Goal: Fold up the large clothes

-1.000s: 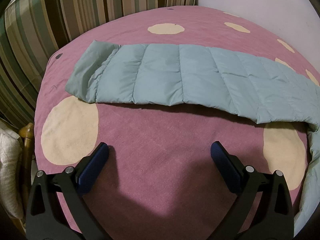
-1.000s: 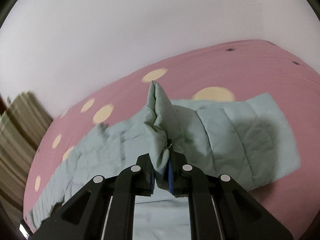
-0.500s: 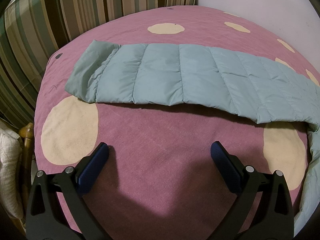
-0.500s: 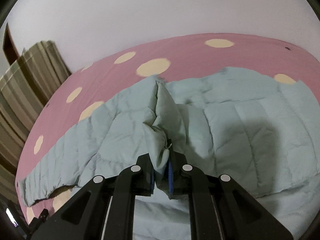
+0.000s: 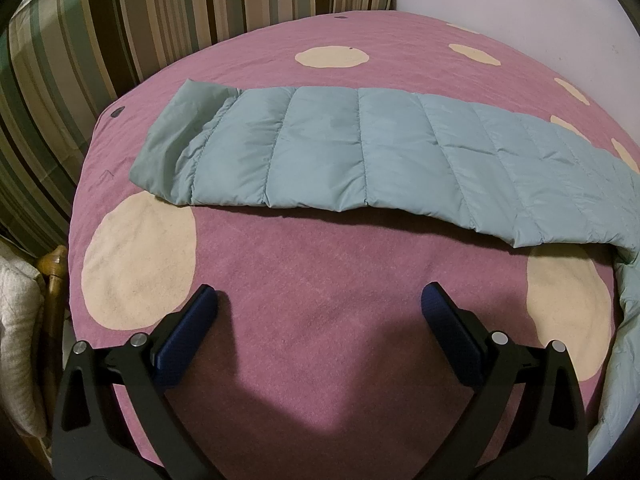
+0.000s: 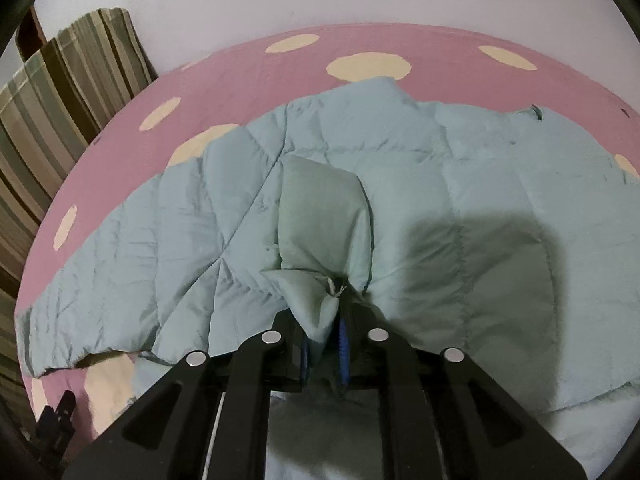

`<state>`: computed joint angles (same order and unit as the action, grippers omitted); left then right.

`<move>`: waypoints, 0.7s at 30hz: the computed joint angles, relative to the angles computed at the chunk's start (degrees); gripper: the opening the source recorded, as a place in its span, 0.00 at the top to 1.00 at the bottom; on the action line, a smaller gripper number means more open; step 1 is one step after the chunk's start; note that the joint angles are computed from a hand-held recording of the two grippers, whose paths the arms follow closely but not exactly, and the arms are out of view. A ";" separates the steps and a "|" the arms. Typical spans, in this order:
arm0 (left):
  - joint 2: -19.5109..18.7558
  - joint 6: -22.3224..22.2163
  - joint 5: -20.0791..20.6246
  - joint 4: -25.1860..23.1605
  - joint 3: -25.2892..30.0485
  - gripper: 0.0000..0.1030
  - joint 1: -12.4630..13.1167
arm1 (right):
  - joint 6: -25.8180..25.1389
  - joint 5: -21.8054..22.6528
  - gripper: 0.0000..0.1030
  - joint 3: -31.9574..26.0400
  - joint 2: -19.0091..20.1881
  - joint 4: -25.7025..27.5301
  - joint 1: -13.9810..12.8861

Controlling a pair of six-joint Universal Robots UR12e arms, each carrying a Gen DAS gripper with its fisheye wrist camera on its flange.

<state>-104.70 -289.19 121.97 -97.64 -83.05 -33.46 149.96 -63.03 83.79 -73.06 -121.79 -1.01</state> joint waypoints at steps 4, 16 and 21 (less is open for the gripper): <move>0.08 0.05 -0.01 0.03 -0.04 0.02 0.03 | -1.10 -0.34 0.86 0.33 -0.19 -0.24 0.35; 0.04 0.03 -0.08 0.09 -0.08 0.02 0.00 | -10.66 11.36 0.44 2.06 -4.38 6.90 -2.00; 0.08 0.06 -0.10 0.06 -0.08 0.02 0.02 | -10.41 16.26 0.44 0.54 -5.17 9.56 -6.53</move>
<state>-104.62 -289.13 121.87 -97.58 -83.12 -33.43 139.55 -46.77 84.33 -78.22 -112.23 -7.53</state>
